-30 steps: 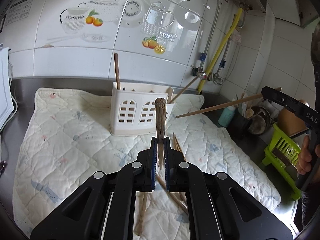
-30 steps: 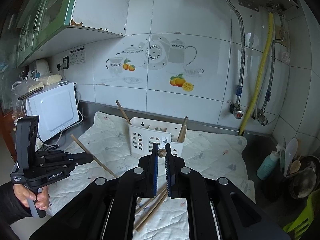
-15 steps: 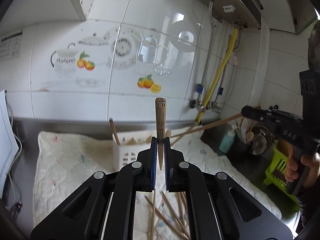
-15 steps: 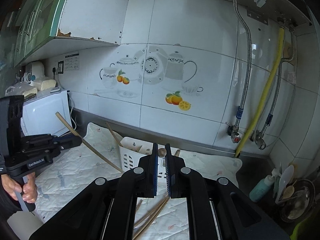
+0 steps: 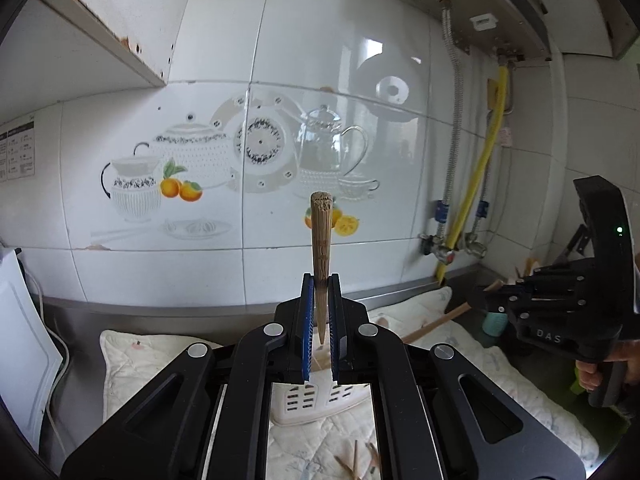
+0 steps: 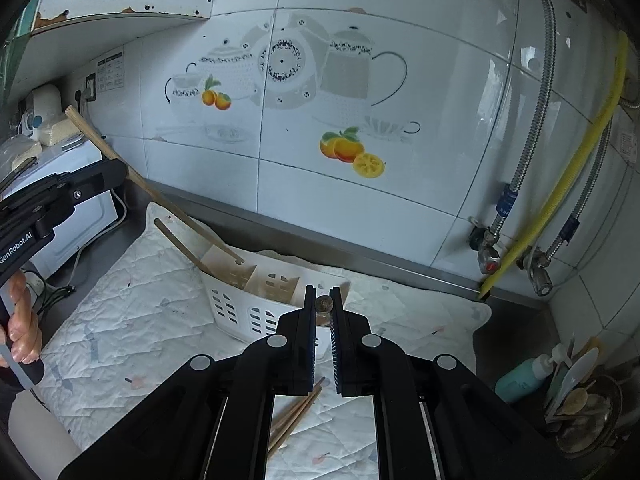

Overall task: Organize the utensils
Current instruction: 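Open the right tool over the holder while the left tool releases its chopstick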

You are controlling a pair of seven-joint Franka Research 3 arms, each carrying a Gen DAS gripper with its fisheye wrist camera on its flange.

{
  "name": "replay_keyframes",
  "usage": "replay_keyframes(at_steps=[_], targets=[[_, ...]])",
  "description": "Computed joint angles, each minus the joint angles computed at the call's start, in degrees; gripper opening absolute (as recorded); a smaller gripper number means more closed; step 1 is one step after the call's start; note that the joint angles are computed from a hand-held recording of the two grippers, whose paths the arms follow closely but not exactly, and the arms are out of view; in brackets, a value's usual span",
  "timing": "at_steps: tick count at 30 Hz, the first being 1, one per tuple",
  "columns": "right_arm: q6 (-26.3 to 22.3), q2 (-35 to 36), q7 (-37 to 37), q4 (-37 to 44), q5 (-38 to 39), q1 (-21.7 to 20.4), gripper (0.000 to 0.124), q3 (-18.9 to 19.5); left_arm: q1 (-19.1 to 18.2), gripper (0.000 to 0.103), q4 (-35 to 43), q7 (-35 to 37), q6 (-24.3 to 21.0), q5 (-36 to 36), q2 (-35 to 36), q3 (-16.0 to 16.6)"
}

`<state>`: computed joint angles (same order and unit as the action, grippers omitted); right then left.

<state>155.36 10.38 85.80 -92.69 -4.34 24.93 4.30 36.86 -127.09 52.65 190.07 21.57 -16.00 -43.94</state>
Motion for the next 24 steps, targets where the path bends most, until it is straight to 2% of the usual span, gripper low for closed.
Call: replay_keyframes(at_steps=[4, 7, 12, 14, 16, 19, 22, 24], targets=[[-3.48, 3.09, -1.4, 4.14, 2.18, -0.54, 0.007, 0.19, 9.8, 0.005, 3.51, -1.29, -2.77, 2.15, 2.74, -9.28], [-5.03, 4.71, -1.82, 6.25, 2.55, -0.33, 0.007, -0.14, 15.61, 0.005, 5.74, -3.52, -5.18, 5.55, 5.11, -14.93], [-5.47, 6.17, -1.96, 7.89, 2.96, -0.02, 0.007, -0.54, 22.79, 0.005, 8.67, -8.09, -8.65, 11.99, 8.32, -22.39], [-5.28, 6.48, -1.82, 8.19, 3.05, 0.12, 0.007, -0.7, 23.78, 0.005, 10.04, -9.19, -10.88, 14.66, 10.45, -24.02], [-4.67, 6.53, -1.86, 8.1, 3.55, 0.03, 0.007, -0.67, 27.29, 0.006, 11.53, -13.21, -13.4, 19.64, 11.62, -27.76], [-3.41, 6.05, -1.83, 7.29, 3.93, 0.05, 0.009, -0.73, 25.74, 0.006, 12.57, -14.81, -15.41, 22.37, 13.91, -26.88], [-0.95, 4.51, -1.3, 5.04, 3.52, 0.17, 0.016, -0.94, 23.84, 0.007, 12.52, -15.51, -14.98, 23.7, 14.08, -24.9], [1.68, 2.83, -0.52, 2.61, 3.0, 0.25, 0.017, -1.12, 21.65, 0.008, 11.92, -13.85, -13.5, 21.78, 13.58, -22.63]])
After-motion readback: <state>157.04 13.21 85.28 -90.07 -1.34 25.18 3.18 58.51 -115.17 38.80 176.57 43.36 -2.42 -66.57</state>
